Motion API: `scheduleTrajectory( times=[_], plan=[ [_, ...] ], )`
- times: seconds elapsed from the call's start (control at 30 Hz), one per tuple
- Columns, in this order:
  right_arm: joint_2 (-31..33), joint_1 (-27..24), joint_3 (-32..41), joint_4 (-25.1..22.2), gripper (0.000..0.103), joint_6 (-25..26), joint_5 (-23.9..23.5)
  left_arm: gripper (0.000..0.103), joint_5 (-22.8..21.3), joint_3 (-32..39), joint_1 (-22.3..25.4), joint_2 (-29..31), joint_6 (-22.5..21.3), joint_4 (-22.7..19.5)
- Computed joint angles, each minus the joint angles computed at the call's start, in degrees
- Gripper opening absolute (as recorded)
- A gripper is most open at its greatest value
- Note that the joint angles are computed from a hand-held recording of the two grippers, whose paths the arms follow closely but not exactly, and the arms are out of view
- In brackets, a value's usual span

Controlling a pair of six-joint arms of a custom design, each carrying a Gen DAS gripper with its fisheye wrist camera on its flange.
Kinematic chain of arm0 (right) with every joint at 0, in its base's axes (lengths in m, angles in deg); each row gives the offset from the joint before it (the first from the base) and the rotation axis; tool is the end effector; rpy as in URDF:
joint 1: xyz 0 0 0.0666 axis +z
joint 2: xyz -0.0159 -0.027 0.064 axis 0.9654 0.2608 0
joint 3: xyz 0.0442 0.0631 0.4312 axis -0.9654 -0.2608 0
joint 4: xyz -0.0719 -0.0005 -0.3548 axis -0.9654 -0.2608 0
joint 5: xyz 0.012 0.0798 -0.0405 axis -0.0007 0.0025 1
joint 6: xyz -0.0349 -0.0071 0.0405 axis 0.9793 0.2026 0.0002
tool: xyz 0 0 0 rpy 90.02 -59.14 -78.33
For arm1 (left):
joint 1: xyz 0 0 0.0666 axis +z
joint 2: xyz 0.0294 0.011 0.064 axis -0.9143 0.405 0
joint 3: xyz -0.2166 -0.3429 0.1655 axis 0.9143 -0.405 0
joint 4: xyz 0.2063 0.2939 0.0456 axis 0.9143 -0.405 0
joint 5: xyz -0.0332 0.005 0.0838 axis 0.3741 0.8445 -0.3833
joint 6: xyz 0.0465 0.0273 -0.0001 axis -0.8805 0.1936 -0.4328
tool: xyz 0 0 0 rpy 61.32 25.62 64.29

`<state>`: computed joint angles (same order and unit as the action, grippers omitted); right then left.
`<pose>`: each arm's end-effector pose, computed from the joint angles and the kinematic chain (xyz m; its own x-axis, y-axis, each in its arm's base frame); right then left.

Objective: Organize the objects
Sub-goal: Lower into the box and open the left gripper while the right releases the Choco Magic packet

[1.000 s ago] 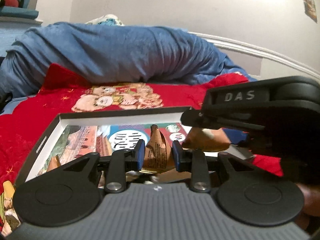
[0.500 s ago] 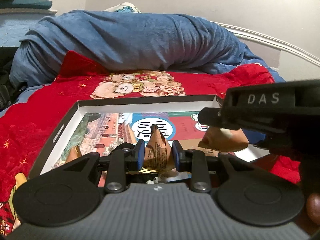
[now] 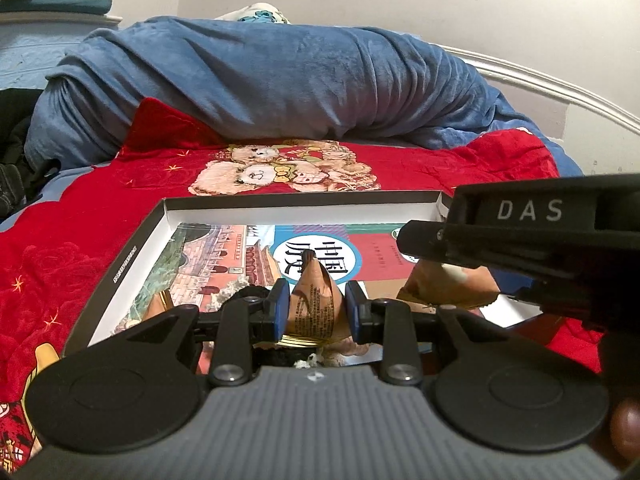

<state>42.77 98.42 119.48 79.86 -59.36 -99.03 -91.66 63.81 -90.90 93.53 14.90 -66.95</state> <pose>0.6567 0.2940 0.3382 -0.5903 0.2486 -0.7679 -0.3310 0.7931 0.5113 0.5809 -0.2494 0.3345 -0.4119 -0.1121 -0.9043 -0.1653 0.9851 -0.0468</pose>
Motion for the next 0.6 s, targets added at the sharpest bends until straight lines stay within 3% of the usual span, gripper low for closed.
scheduleTrajectory(
  times=[0.6],
  plan=[
    [0.5, 0.3, 0.8, -0.8, 0.041, 1.1, -1.3, 0.037, -0.1, -0.5, 0.1, -0.1, -0.3, 0.6]
  ],
)
